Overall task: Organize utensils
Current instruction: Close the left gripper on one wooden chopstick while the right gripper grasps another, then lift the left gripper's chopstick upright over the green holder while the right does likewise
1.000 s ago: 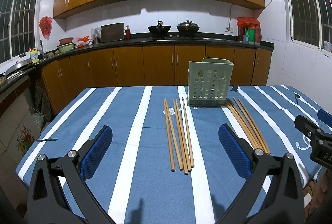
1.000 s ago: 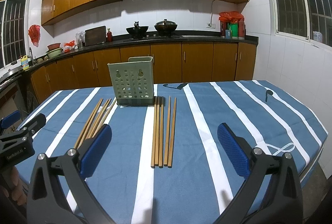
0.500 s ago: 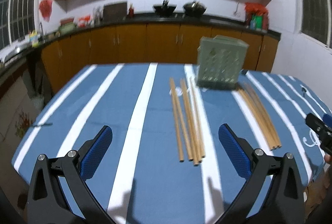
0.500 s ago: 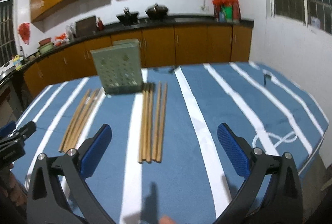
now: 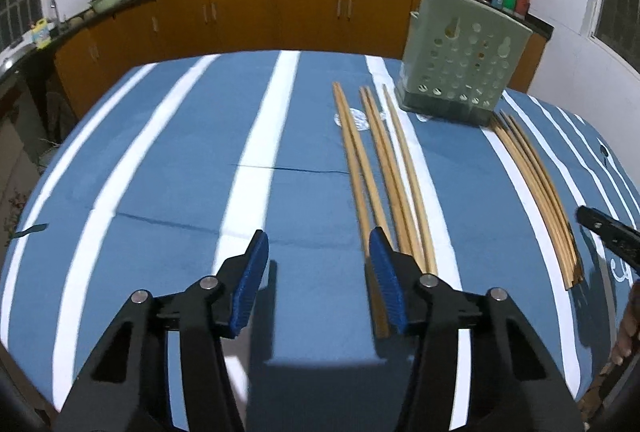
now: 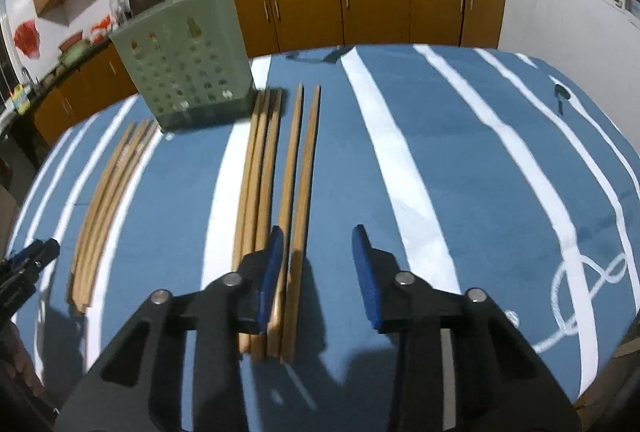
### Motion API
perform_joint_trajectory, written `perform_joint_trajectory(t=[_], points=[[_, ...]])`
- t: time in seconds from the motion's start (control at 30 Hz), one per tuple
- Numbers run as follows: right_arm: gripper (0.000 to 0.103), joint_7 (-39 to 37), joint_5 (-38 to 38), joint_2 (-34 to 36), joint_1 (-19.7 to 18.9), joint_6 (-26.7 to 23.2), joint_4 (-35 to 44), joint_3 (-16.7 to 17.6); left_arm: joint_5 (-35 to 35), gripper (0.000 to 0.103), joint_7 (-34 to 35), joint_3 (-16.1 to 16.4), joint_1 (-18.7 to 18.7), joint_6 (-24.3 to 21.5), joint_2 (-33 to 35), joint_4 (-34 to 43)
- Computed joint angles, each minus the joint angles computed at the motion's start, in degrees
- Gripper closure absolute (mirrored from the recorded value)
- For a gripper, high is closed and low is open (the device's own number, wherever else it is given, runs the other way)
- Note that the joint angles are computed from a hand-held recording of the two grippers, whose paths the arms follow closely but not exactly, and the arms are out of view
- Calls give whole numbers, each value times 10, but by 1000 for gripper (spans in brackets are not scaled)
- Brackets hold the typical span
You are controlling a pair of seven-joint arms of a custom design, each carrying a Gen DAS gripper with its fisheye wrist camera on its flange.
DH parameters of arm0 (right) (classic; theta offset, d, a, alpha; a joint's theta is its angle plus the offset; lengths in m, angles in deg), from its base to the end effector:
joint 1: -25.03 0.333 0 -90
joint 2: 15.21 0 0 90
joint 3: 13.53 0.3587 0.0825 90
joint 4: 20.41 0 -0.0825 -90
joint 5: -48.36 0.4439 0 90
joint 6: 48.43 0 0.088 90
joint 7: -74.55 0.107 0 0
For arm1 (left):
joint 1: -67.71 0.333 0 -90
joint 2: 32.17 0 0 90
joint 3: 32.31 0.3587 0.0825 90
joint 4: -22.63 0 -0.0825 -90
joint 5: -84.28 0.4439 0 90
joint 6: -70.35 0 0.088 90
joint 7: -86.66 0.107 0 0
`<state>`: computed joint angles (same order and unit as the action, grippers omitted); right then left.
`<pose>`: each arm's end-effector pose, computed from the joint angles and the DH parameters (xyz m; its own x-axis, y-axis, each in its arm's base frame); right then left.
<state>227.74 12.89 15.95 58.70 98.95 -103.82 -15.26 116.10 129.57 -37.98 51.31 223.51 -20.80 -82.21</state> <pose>0.6921 0.4489 0.4427 -0.0646 -0.9922 -0.1063 -0.7425 0.1190 -0.6592 0.6620 -0.2803 0.5106 0.0107 -0.9988 0.0484 -0.7427 -0.0403 -0.6684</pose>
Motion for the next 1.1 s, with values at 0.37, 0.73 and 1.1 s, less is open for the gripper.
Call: perform_joint_trajectory(t=[0.37, 0.73, 1.1], points=[[94, -27, 25, 20, -7, -5, 20, -3, -118, 78, 124, -13, 5, 11, 29, 27], [91, -33, 20, 23, -7, -9, 24, -3, -121, 91, 143, 0, -6, -19, 43, 52], [95, -49, 24, 51, -12, -20, 67, -15, -116, 95, 141, 18, -2, -23, 77, 96]])
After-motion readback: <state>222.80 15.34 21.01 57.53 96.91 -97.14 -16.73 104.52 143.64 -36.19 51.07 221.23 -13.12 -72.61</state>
